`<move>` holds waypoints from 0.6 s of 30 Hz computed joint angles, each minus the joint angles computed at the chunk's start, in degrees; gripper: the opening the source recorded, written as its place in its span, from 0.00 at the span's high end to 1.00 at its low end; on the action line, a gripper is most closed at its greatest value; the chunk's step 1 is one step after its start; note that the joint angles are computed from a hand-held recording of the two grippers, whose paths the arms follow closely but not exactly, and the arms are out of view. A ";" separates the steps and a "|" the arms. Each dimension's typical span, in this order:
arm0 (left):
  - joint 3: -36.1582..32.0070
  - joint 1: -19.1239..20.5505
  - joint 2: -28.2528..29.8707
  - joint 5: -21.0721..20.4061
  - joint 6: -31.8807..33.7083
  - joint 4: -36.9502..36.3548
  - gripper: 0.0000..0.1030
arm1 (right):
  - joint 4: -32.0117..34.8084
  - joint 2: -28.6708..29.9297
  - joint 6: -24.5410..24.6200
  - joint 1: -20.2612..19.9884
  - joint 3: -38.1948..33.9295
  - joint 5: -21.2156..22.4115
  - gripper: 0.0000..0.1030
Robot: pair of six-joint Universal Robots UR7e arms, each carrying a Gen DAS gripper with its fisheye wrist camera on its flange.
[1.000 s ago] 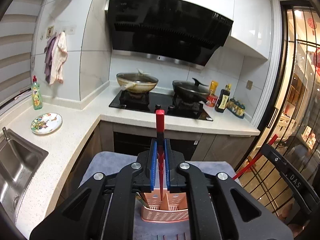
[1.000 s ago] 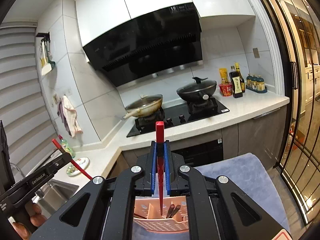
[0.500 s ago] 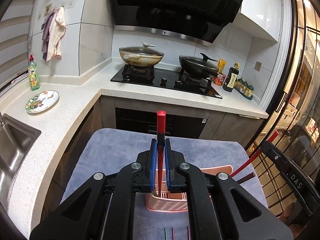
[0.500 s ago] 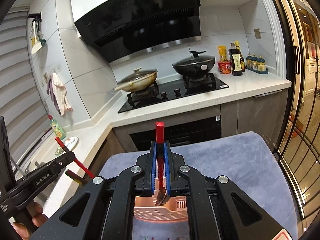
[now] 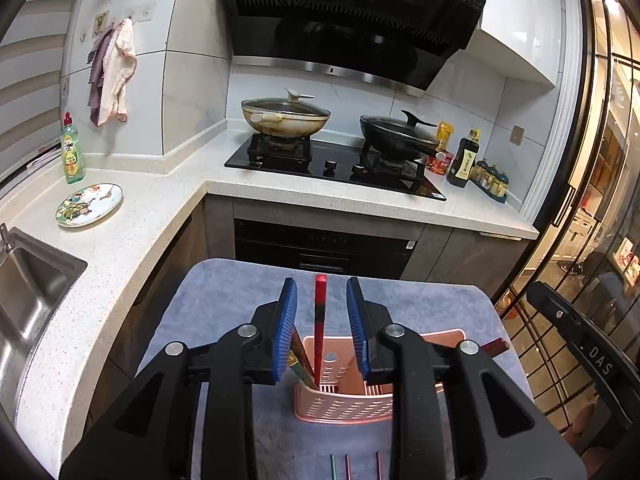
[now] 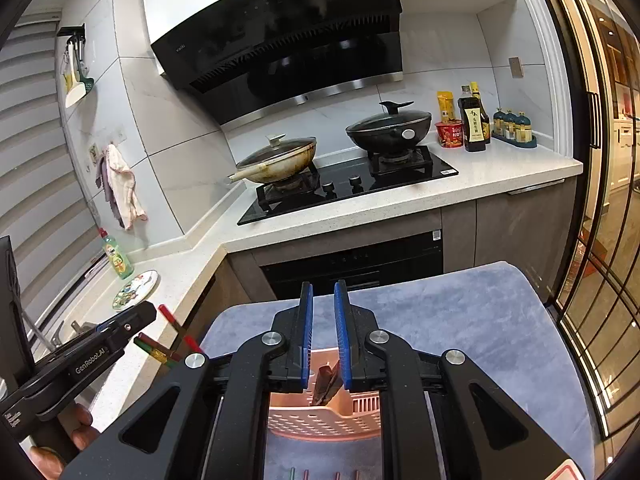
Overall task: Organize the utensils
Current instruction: 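Lower both red chopsticks into the pink holder and open both grippers, then move both open grippers back down to the remaining chopsticks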
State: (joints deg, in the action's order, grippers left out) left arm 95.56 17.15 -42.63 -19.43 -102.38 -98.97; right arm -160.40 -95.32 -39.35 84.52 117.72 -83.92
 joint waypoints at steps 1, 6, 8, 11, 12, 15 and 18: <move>-0.03 -0.21 -0.11 0.00 -0.66 0.68 0.74 | 0.21 -0.26 -0.14 -0.09 0.01 0.16 0.87; -0.87 -1.59 -0.20 -0.07 -4.53 5.64 0.71 | 1.13 -3.31 -1.91 -0.93 1.22 1.17 0.87; -1.18 -2.21 -0.11 -0.26 -6.39 7.65 0.67 | 1.77 -4.96 -2.91 -1.48 2.06 1.57 0.87; -1.32 -3.29 -0.07 -0.80 -8.85 10.17 0.66 | 2.66 -7.14 -4.59 -2.09 3.29 1.69 0.87; -1.32 -3.67 -0.04 -1.19 -9.47 10.77 0.66 | 3.46 -8.38 -5.49 -2.65 3.96 1.92 0.87; -1.37 -4.65 0.17 -2.39 -11.55 13.08 0.66 | 6.01 -11.28 -7.12 -4.44 5.37 2.80 0.87; -1.46 -5.86 0.69 -4.25 -13.87 15.85 0.66 | 8.57 -14.42 -9.24 -6.77 7.20 3.32 0.87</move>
State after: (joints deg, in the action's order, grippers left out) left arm 94.10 11.30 -41.94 -23.67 -116.25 -83.13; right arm -151.83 -109.74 -48.59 77.75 124.92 -80.60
